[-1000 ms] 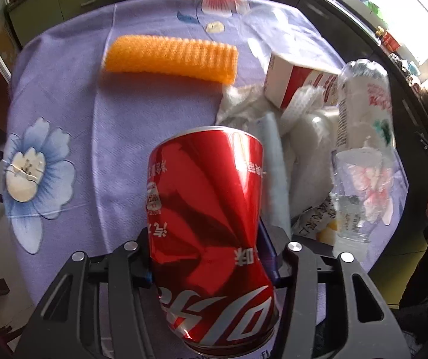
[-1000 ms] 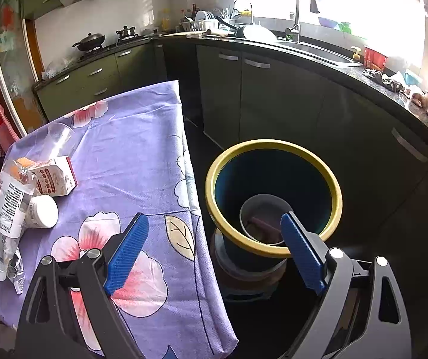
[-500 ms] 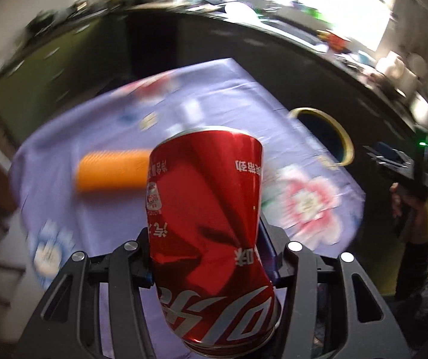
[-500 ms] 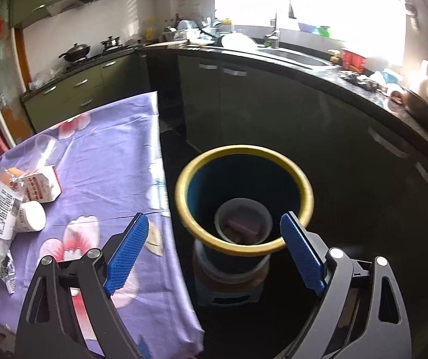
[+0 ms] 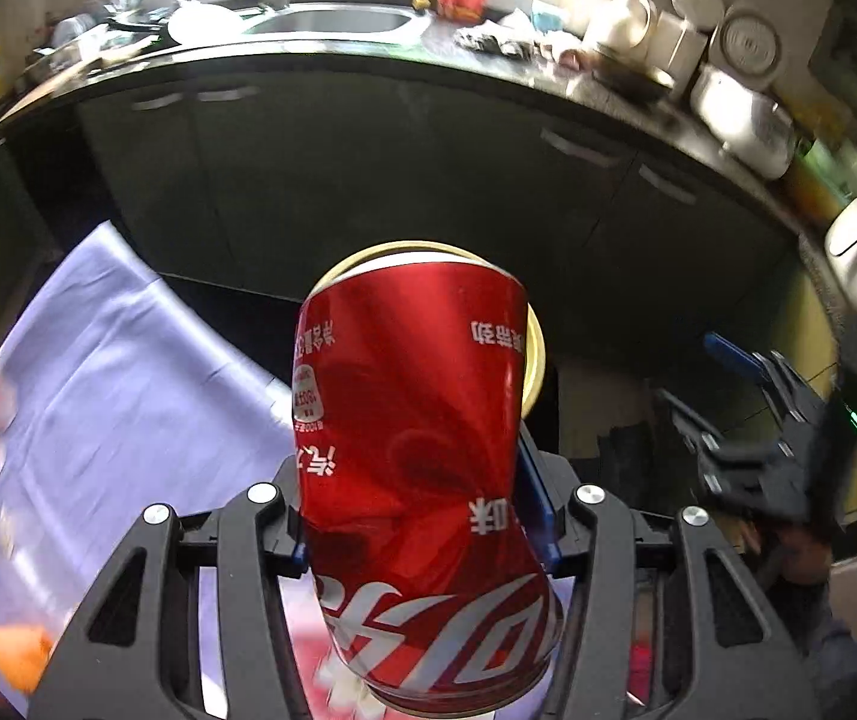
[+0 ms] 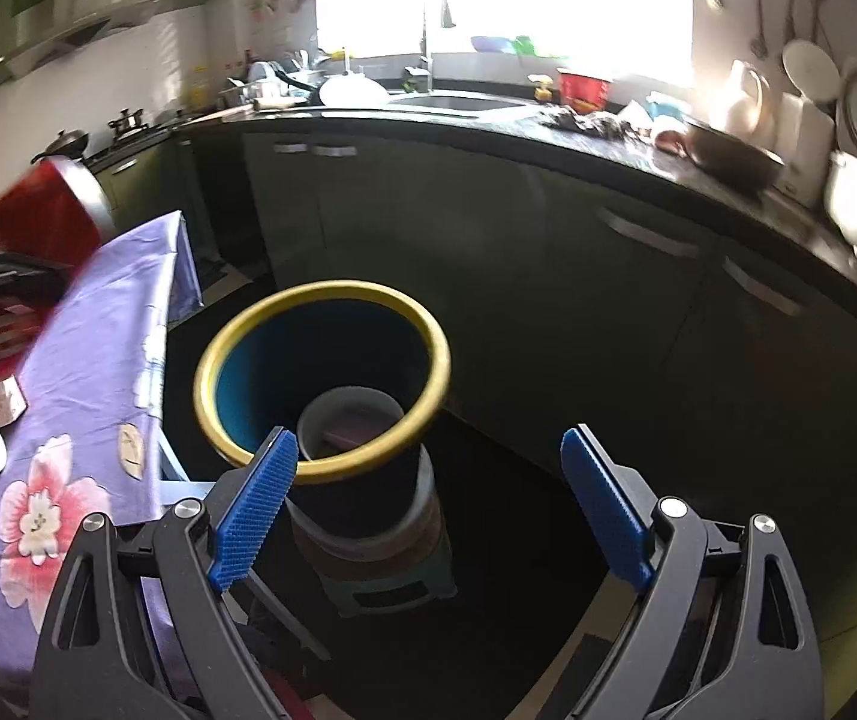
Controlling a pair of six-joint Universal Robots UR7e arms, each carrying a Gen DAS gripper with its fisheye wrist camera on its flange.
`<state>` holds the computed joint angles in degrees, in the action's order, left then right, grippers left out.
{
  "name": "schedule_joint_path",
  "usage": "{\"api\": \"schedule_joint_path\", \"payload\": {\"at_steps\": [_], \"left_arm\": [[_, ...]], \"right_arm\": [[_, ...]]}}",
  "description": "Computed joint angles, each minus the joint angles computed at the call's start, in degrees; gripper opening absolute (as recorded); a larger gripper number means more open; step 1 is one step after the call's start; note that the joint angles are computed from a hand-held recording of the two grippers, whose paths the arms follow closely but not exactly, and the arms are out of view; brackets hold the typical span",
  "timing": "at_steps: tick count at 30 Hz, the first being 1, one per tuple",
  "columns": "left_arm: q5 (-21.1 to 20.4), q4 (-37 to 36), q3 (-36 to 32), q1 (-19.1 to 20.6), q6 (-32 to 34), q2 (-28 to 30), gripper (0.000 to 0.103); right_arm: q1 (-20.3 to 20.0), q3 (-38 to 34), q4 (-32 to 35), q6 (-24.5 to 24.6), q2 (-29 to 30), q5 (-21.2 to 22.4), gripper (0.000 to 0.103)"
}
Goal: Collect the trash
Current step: 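Carry the can over the bin and open the left tool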
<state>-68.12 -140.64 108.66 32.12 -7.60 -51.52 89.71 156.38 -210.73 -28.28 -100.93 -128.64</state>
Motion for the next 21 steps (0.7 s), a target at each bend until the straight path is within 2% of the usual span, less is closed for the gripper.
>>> {"api": "schedule_joint_path", "payload": {"at_steps": [5,8,10,11,14,21], "left_arm": [[1.0,-1.3,-6.5,1.4,1.3,9.4,0.05],[1.4,-1.8,-8.0,2.1,1.1,11.9,0.051],[2.3,-2.1,-8.9,2.3,0.9,13.2,0.063],[2.6,-2.5,-9.1,2.4,0.8,13.4,0.065],[2.8,-4.7,-8.3,2.2,1.1,12.4,0.068],[1.9,-11.6,2.3,-1.0,0.2,-0.2,0.071]], "right_arm": [[-6.6,1.6,2.1,-0.4,-4.3,4.6,0.089],[-9.2,2.1,3.1,-0.6,-6.0,6.5,0.089],[-10.1,2.2,3.9,-0.6,-6.9,7.2,0.089],[-10.3,2.3,4.1,-0.6,-7.3,7.3,0.089],[-10.1,2.6,4.1,-0.5,-7.7,7.3,0.089],[-4.6,2.0,2.9,0.8,-3.5,3.7,0.089]]}}
